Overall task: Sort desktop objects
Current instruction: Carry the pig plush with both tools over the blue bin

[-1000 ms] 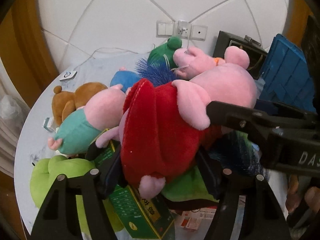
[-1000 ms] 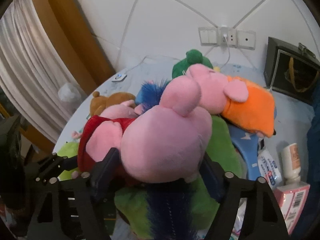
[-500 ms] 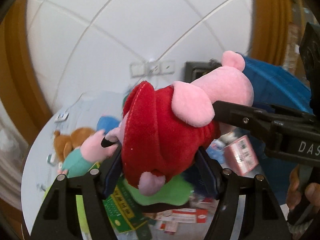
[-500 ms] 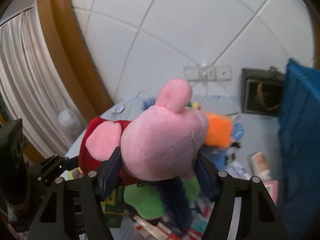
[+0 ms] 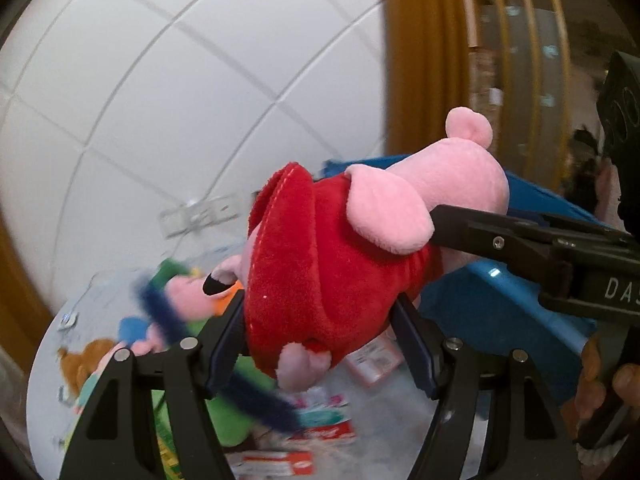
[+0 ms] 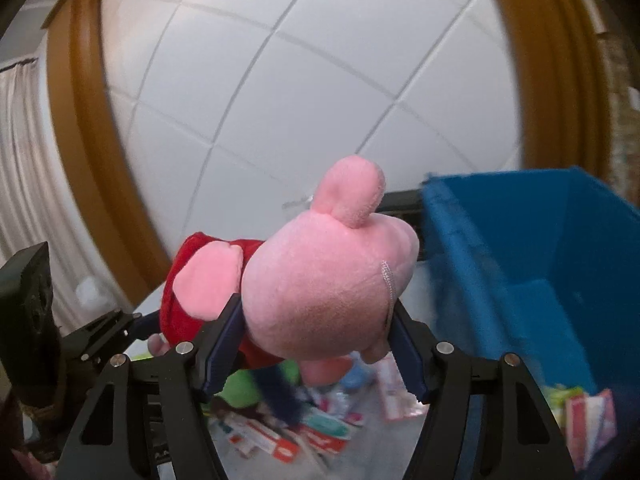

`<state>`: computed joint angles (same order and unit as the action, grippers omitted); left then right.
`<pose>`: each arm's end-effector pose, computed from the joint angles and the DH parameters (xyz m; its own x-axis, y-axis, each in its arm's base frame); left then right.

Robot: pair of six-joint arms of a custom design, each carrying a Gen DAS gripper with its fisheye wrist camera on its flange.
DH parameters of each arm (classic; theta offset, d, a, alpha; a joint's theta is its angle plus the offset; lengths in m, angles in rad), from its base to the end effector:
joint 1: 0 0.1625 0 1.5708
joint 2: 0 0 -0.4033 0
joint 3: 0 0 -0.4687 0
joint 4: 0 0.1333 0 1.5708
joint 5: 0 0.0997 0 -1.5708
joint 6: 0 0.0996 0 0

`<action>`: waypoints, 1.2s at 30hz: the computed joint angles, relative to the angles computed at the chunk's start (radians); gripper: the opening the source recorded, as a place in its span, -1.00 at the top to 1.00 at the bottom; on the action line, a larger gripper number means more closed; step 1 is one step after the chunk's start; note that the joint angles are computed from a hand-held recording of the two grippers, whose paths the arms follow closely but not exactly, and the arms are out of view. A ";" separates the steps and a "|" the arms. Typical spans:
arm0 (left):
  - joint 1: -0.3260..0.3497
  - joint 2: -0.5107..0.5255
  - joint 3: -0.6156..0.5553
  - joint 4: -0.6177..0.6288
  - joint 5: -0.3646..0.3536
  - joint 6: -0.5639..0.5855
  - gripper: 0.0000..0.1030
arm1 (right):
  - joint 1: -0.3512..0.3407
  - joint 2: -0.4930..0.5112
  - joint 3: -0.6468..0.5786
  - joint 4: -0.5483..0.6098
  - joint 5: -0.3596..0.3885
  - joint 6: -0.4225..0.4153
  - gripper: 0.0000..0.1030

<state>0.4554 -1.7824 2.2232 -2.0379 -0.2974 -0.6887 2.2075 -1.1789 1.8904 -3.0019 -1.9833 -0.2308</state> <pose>-0.2943 -0.3986 0.3303 -0.6875 -0.0848 -0.7212 0.5969 0.4997 -0.6277 0.4580 -0.4624 0.2263 -0.7677 -0.4617 0.4443 -0.6397 0.5127 -0.5726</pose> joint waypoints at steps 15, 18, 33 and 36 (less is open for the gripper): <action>0.008 0.475 -0.224 -0.641 -0.172 0.574 -0.35 | -0.057 -0.290 0.142 -0.103 -0.141 -0.013 -0.33; 0.016 0.545 -0.279 -0.641 -0.204 0.594 -0.35 | -0.085 -0.344 0.162 -0.096 -0.141 -0.007 -0.33; 0.060 0.725 -0.454 -0.510 -0.300 0.544 -0.35 | -0.235 -0.524 0.226 0.020 -0.086 0.028 -0.35; 0.070 0.740 -0.473 -0.491 -0.315 0.535 -0.35 | -0.260 -0.533 0.224 0.041 -0.070 0.030 -0.36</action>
